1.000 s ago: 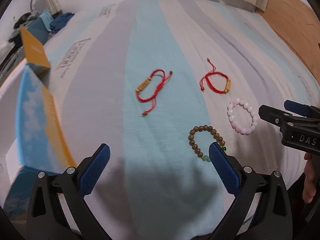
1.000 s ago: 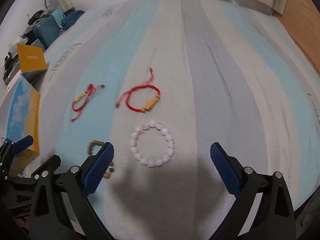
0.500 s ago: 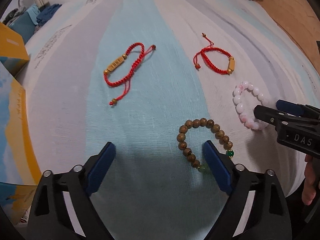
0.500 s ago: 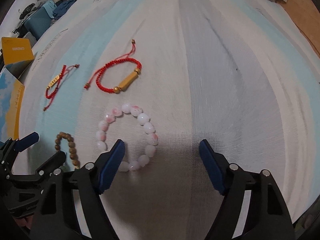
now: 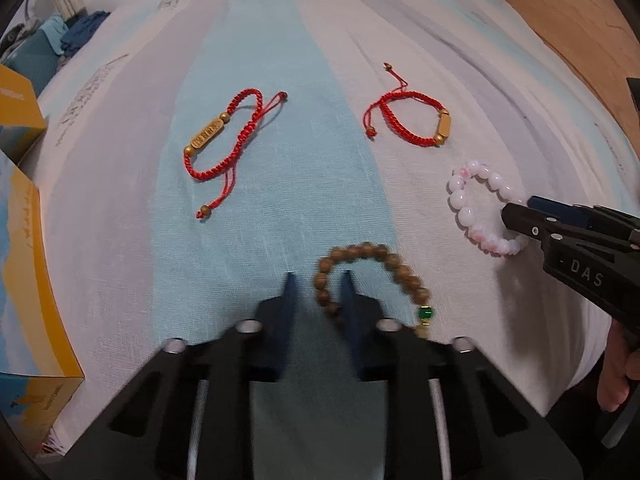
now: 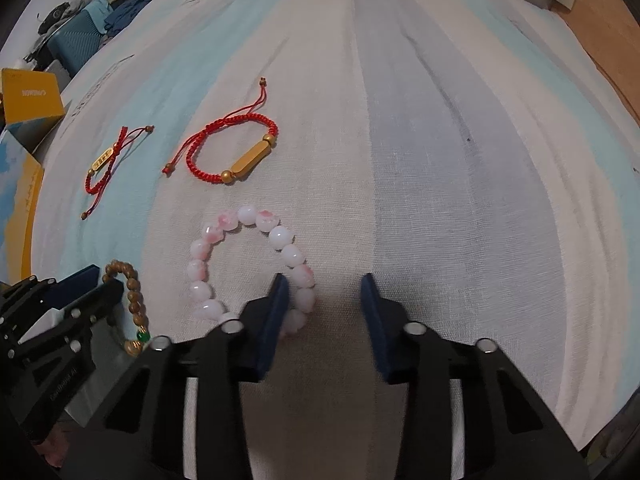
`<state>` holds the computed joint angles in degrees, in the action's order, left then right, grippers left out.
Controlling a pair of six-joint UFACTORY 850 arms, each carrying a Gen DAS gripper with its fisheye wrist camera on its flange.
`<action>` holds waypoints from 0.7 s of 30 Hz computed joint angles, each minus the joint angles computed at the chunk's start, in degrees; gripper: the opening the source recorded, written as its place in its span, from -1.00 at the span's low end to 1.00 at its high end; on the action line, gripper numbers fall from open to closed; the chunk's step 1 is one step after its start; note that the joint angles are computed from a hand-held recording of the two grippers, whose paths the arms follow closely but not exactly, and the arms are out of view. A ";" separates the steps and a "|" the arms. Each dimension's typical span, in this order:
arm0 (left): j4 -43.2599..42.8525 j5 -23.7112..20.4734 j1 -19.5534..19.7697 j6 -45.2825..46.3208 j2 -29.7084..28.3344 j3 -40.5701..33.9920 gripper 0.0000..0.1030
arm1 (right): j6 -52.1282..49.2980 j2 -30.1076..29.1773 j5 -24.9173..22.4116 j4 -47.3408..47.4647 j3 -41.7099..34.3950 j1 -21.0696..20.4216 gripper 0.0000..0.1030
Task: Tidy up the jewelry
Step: 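Grasp the brown wooden bead bracelet with the left tool while the right tool grasps the pink bead bracelet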
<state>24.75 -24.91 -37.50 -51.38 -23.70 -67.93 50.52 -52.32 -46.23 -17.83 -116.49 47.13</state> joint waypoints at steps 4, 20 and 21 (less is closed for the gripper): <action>-4.54 -0.12 0.71 5.51 0.16 -0.48 -0.87 | 0.70 0.55 0.24 -0.78 0.86 0.25 -0.76; -2.45 -1.35 0.62 4.79 4.25 0.90 -0.87 | 2.39 5.77 3.69 -1.45 5.04 1.03 -0.82; -2.45 -1.56 0.66 4.77 4.58 0.95 -0.87 | 2.62 6.22 3.88 -1.58 5.33 1.08 -0.82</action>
<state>22.31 -26.47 -36.84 -46.61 -19.12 -66.98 53.14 -46.10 -42.35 -19.41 -111.16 48.20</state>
